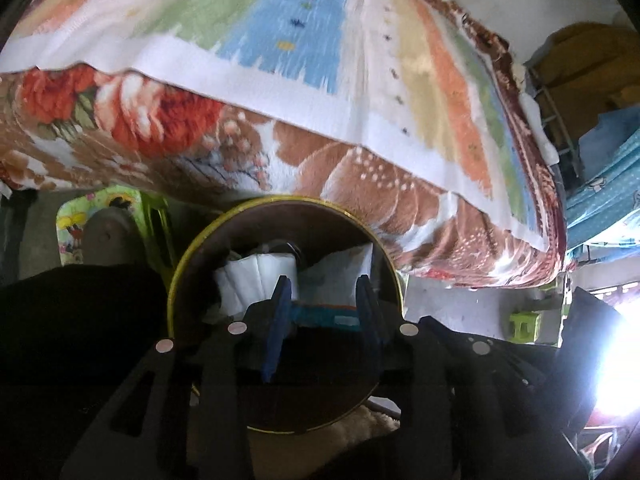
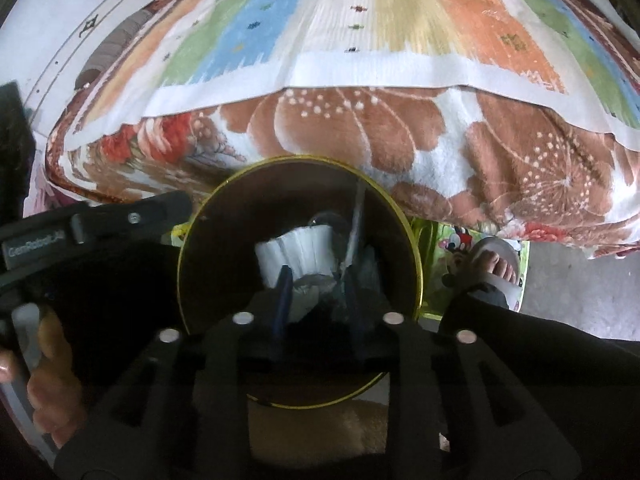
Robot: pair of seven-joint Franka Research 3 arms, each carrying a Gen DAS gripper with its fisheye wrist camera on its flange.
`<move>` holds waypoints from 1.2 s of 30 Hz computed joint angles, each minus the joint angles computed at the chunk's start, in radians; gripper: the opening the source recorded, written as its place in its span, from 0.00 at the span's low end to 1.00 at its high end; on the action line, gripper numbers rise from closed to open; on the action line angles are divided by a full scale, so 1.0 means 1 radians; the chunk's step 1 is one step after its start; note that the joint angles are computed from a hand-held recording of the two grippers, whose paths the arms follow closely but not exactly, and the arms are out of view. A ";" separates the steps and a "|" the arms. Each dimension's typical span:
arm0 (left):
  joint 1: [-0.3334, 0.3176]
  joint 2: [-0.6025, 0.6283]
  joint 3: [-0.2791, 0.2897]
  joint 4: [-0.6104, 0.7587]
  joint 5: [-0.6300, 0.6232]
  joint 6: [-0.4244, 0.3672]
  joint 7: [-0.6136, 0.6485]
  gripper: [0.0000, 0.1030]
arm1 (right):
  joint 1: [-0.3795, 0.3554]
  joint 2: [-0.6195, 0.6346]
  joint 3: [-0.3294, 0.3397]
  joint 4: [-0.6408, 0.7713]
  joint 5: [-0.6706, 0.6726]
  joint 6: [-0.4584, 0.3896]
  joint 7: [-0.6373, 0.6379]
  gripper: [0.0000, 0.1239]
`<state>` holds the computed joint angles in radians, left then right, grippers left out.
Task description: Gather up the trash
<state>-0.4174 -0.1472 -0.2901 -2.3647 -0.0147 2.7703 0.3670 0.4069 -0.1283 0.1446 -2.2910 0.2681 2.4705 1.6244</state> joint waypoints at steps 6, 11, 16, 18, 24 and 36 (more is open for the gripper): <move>0.031 -0.095 -0.063 0.011 0.220 -0.092 -0.042 0.56 | -0.002 -0.115 -0.001 -0.079 0.003 0.058 -0.060 0.40; 0.009 -0.182 -0.093 -0.019 0.367 -0.124 -0.044 0.70 | -0.009 -0.243 -0.007 -0.162 0.012 0.084 -0.092 0.48; 0.004 -0.269 -0.127 -0.074 0.419 -0.143 -0.097 0.85 | 0.001 -0.375 -0.007 -0.251 0.008 0.120 -0.126 0.63; -0.002 -0.294 -0.132 -0.097 0.421 -0.131 -0.128 0.92 | 0.006 -0.429 -0.004 -0.290 0.014 0.131 -0.142 0.70; 0.026 -0.324 -0.203 -0.084 0.527 -0.240 -0.230 0.94 | 0.021 -0.540 -0.001 -0.377 0.031 0.181 -0.179 0.76; -0.010 -0.323 -0.151 -0.113 0.520 -0.174 -0.240 0.94 | 0.048 -0.515 -0.003 -0.381 0.070 0.218 -0.215 0.76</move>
<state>-0.4273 -0.4699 -0.4406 -2.4778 0.5057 2.5960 0.1265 0.4550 -0.6432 0.1419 -2.6719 0.3382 2.6883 1.4095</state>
